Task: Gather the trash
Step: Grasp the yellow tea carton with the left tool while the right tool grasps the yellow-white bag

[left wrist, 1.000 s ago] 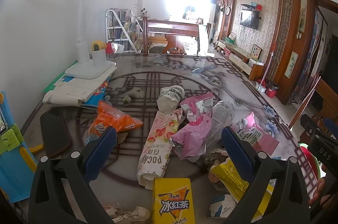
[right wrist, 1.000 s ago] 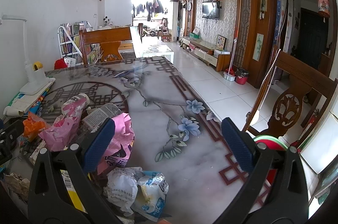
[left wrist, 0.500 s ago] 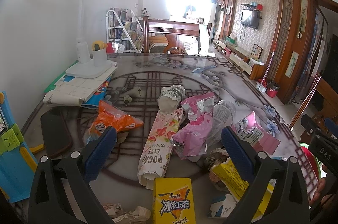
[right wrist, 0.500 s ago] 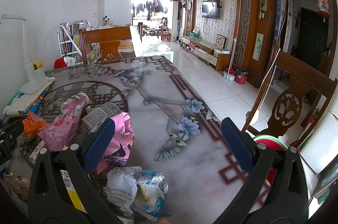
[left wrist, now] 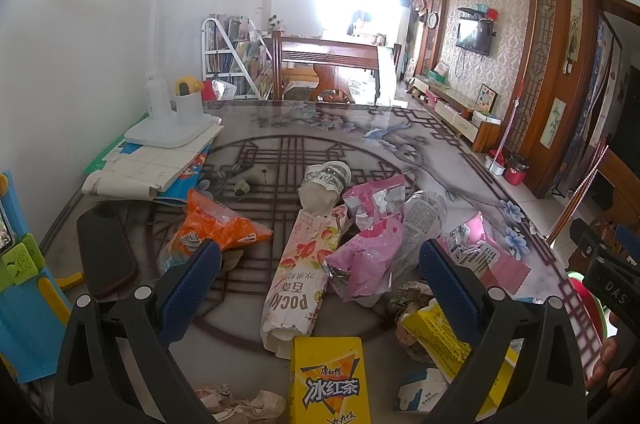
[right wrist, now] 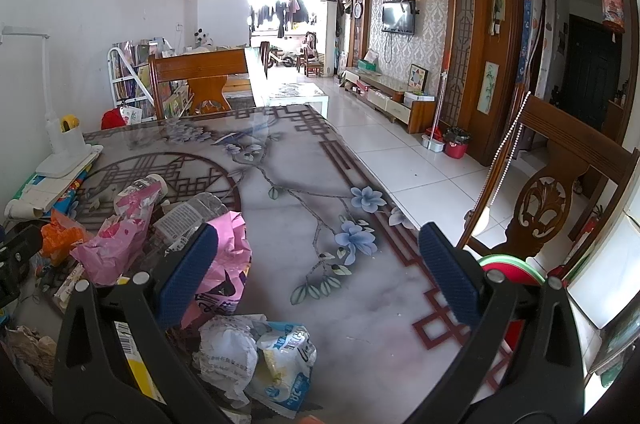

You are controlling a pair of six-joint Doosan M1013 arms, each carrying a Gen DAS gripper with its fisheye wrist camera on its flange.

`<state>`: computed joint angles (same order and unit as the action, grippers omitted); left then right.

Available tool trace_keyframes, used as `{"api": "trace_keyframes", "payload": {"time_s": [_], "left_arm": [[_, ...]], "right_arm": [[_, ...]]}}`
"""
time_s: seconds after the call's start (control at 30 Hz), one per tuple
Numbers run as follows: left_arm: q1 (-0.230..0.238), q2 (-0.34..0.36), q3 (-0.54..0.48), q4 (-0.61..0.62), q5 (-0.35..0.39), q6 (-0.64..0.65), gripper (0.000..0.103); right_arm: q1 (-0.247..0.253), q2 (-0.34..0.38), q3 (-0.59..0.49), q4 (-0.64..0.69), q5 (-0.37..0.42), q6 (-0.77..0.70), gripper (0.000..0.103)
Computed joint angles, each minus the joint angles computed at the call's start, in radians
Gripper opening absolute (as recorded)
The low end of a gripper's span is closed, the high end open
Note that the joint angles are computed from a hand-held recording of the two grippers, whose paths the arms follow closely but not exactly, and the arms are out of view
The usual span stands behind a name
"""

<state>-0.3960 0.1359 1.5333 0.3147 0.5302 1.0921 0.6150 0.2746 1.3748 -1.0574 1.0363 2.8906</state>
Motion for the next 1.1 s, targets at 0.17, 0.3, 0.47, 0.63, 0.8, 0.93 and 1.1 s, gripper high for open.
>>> {"api": "trace_keyframes", "payload": {"time_s": [0.17,0.3,0.47,0.63,0.8,0.93,1.1], "left_arm": [[0.015,-0.008,0.000,-0.034,0.003,0.055,0.095],[0.029,-0.027,0.016,-0.052,0.013,0.075,0.095],[0.040,-0.036,0.036,-0.204,0.103,0.185,0.095],[0.012,-0.003,0.016,-0.279,0.229,0.329,0.086],[0.000,0.027,0.000,-0.262,0.313,0.346,0.073],[-0.006,0.049,-0.009,-0.240,0.350,0.335,0.072],[0.003,0.043,0.002,-0.283,0.336,0.344,0.057]], "right_arm": [[-0.008,-0.019,0.036,-0.014,-0.014,0.025,0.099],[-0.015,-0.044,0.070,-0.016,-0.026,0.041,0.099],[-0.023,-0.052,0.071,0.007,-0.036,0.048,0.099],[-0.021,-0.061,0.073,0.024,-0.081,0.006,0.099],[-0.032,-0.070,0.070,0.117,-0.163,-0.088,0.099],[-0.057,-0.088,0.077,0.303,-0.294,-0.230,0.099],[-0.082,-0.082,0.057,0.634,-0.392,-0.527,0.095]]}}
